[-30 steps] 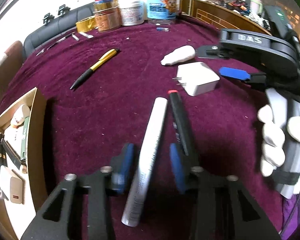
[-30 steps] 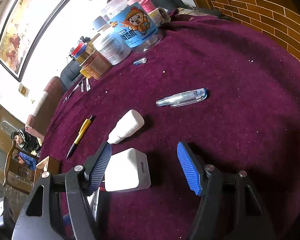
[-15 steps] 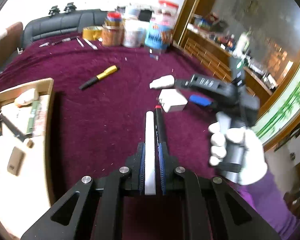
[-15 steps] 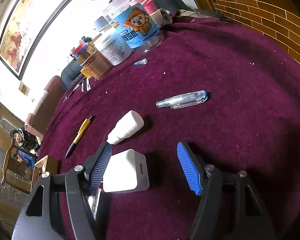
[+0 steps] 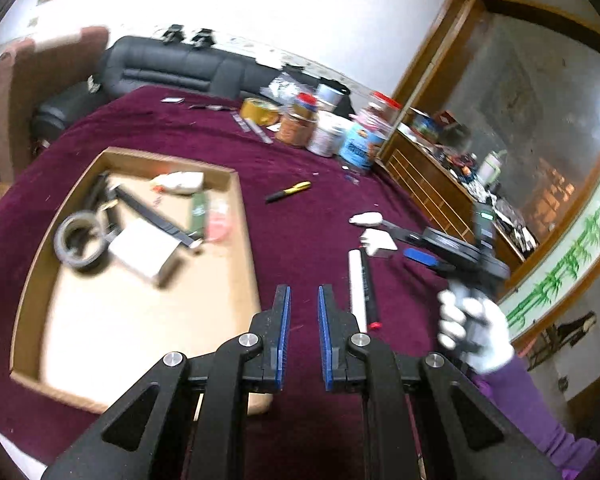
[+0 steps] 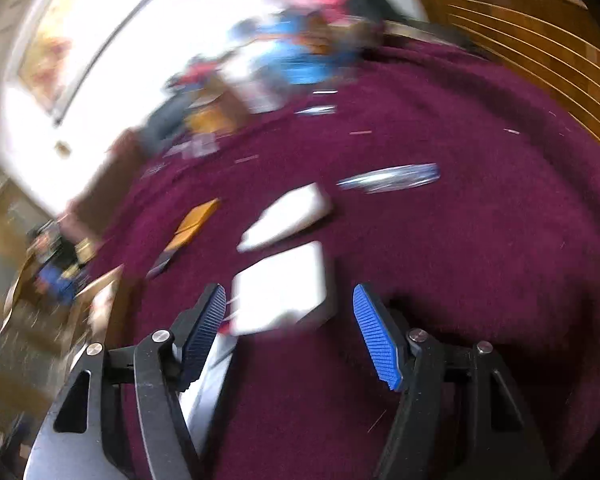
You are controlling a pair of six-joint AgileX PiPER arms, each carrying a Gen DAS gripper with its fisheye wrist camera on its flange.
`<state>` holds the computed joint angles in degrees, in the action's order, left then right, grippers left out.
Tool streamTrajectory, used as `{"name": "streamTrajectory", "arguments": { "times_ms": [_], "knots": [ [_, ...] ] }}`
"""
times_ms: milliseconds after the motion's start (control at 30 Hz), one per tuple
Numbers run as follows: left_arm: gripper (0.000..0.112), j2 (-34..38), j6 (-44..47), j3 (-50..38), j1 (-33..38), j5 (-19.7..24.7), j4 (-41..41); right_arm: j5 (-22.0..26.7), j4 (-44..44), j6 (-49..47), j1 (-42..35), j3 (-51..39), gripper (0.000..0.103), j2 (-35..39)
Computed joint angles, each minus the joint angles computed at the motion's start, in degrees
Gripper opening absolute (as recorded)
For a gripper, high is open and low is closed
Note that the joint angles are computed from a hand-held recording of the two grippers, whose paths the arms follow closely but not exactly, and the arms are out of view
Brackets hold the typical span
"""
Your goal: Organize rigid objects
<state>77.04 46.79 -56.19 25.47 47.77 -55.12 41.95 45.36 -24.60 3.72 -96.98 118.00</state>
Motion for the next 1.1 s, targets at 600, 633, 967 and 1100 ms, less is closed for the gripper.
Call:
{"name": "streamTrajectory", "arguments": {
  "times_ms": [600,633,967,1100],
  "knots": [
    [0.011,0.10,7.71,3.99,4.49,6.17,-3.21,0.50,-48.44,36.98,19.03,1.72,0.017,-2.05],
    [0.012,0.06,6.07,3.52,1.86,5.23,-1.96,0.32,-48.50,37.34,19.05,1.02,0.018,-1.50],
    [0.038,9.42,-16.54,-6.26,-26.23,-9.02,19.12,-5.36,-32.15,22.88,12.62,9.02,0.012,-6.34],
    [0.038,19.84,-29.88,-15.96,-33.19,-10.65,31.87,-5.95,-22.71,13.47,8.70,14.44,0.012,-10.52]
  ]
}}
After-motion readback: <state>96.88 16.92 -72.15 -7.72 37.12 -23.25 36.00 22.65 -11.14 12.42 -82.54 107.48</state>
